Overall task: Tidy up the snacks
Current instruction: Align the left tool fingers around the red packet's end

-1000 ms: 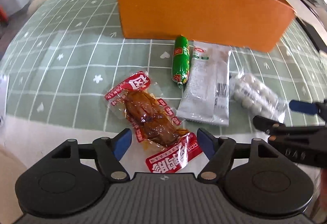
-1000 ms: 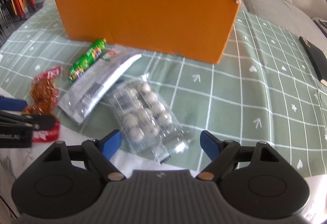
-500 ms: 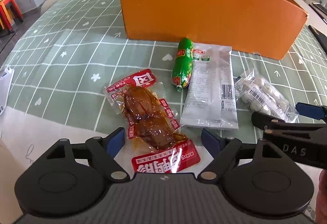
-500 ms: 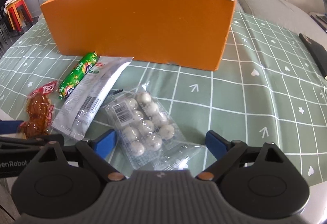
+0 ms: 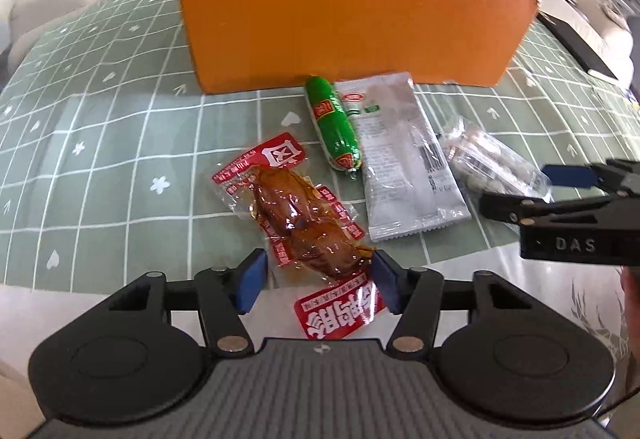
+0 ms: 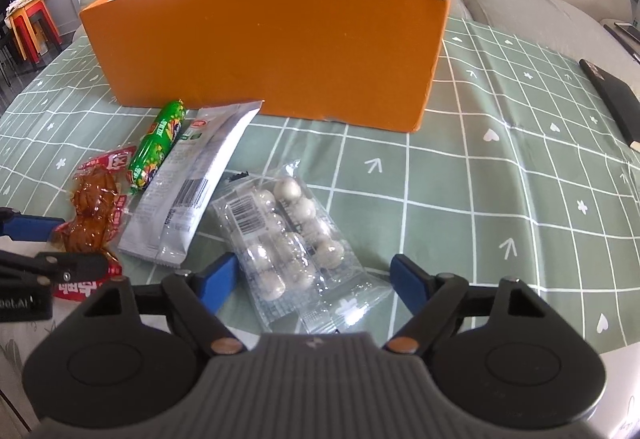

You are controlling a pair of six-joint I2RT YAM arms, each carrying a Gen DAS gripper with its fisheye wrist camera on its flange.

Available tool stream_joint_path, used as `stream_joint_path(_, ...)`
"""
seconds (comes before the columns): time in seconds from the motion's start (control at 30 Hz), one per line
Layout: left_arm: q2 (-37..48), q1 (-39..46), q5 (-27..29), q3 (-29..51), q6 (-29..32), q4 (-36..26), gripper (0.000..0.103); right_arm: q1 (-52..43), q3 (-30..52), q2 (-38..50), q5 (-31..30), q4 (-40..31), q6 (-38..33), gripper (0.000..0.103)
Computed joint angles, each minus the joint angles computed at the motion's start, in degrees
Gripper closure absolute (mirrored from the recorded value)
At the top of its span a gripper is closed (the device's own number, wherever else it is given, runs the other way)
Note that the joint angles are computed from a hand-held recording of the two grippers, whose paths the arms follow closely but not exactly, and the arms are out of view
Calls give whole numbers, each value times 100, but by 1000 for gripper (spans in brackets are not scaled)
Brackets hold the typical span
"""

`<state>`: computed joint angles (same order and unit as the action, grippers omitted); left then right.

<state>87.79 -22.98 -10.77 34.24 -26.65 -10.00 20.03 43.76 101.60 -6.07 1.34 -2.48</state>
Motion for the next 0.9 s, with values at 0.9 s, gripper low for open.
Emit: stream_joint_path(0.9, 342, 263, 42, 724, -196, -1159, 29, 20, 155, 103, 35, -162, -91, 21)
